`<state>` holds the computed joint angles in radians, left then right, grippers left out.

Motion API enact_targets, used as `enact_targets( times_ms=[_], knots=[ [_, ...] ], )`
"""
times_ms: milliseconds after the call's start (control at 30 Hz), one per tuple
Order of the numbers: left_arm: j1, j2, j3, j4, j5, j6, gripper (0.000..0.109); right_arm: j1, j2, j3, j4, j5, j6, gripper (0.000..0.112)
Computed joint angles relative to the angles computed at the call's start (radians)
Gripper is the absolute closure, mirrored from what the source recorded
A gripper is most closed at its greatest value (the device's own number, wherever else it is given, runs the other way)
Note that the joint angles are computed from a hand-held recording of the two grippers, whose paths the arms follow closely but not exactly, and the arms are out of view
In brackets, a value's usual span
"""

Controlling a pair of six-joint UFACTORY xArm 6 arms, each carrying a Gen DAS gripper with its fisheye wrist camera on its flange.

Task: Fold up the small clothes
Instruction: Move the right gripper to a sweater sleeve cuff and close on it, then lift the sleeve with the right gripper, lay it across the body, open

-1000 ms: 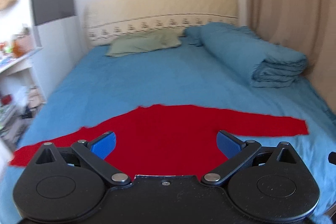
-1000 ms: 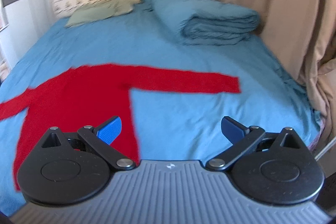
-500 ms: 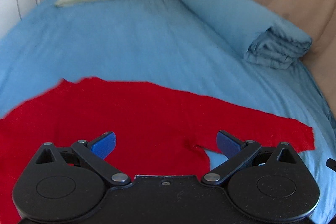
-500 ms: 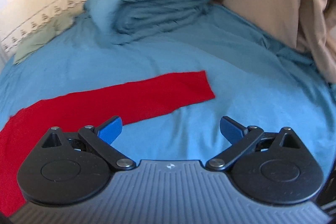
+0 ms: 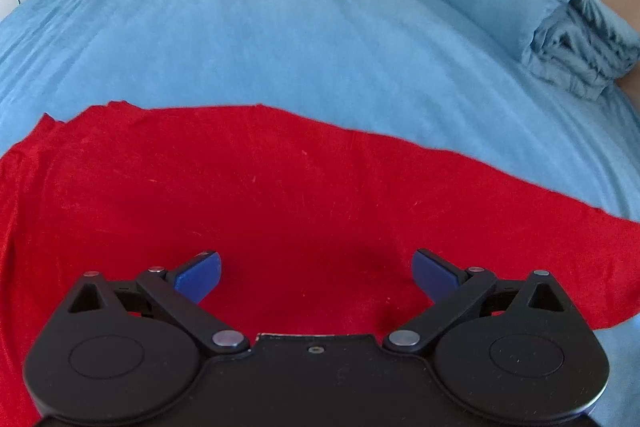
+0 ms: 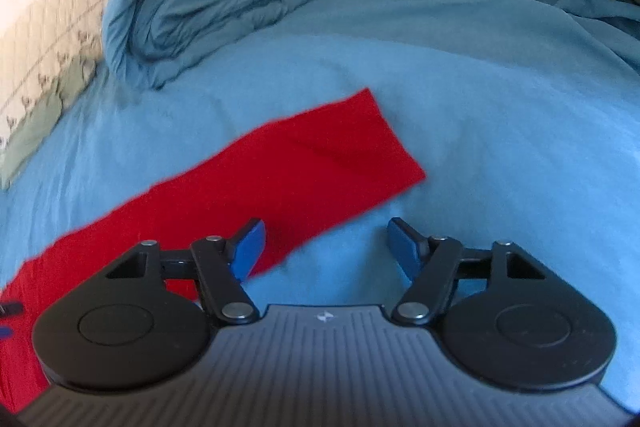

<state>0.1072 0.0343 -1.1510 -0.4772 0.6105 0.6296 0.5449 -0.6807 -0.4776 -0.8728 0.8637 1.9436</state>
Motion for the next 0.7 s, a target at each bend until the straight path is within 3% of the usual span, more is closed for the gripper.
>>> enact_targets(
  times_ms=[67,200,300,400,533,700],
  knots=[
    [-0.016,0.013,0.011,0.031,-0.038,-0.014,0.006,-0.017,0.004,0.002,-0.025,-0.01,0.049,0.044],
    [-0.036,0.024,0.031,0.097,-0.102,-0.025,0.006,-0.06,0.0,0.018,-0.048,-0.041,0.129,0.078],
    [-0.045,0.041,0.026,0.144,-0.122,-0.048,0.006,-0.073,0.0,0.021,-0.056,-0.05,0.138,0.092],
    [-0.045,0.059,-0.004,0.158,-0.098,-0.071,0.006,-0.053,0.023,-0.016,-0.055,-0.01,0.099,0.092],
    [-0.006,0.064,-0.069,0.041,0.005,-0.039,0.006,-0.019,0.073,-0.11,-0.105,0.005,0.066,0.092],
    [0.095,0.041,-0.146,-0.021,0.099,0.034,0.006,-0.002,0.238,-0.339,-0.16,-0.08,-0.007,0.092]
  ],
)
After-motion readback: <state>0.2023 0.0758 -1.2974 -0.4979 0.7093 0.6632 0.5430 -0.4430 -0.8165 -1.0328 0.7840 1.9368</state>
